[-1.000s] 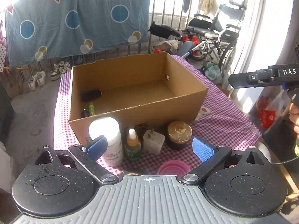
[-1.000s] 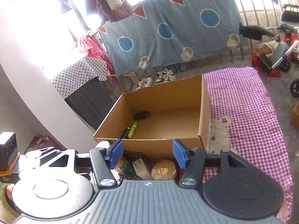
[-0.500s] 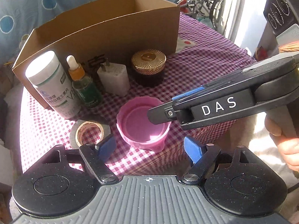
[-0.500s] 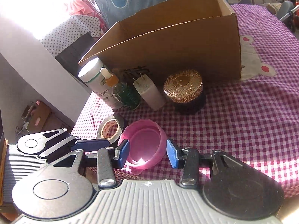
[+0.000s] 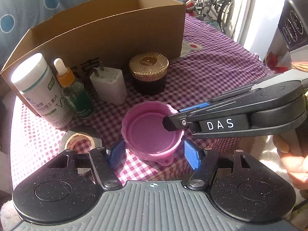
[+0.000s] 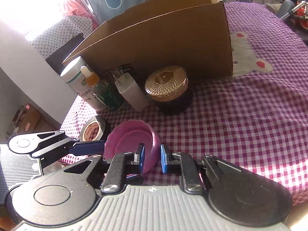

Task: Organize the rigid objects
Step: 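Close the right gripper on the pink cap rim and lift it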

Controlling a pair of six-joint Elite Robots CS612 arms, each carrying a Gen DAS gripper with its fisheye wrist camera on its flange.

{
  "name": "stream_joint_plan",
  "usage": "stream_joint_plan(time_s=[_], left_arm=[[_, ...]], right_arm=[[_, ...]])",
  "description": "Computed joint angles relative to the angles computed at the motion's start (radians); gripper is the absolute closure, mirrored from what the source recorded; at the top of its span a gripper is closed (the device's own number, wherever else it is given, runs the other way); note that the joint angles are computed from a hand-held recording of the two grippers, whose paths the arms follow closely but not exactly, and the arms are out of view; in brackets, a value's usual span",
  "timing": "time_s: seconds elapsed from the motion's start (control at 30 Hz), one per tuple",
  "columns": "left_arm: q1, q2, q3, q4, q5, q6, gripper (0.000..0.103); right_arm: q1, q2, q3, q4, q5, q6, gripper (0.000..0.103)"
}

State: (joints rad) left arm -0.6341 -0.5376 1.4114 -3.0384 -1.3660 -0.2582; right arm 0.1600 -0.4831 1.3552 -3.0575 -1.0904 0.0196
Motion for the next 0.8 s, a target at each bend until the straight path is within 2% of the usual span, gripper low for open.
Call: stream_joint_plan(time_s=[0.2, 0.4, 0.8], left_arm=[[-0.009, 0.009, -0.015, 0.007, 0.024, 0.049, 0.034], [-0.009, 0.016, -0.035, 0.032, 0.045, 0.047, 0.028], [-0.014, 0.028, -0.053, 0.036, 0.061, 0.060, 0.031]], right_arm=[[-0.009, 0.002, 0.007, -0.027, 0.000, 0.017, 0.085], [-0.009, 0.007, 0.005, -0.035, 0.006, 0.016, 0.085], [-0.011, 0.012, 0.008, -0.056, 0.017, 0.038, 0.084]])
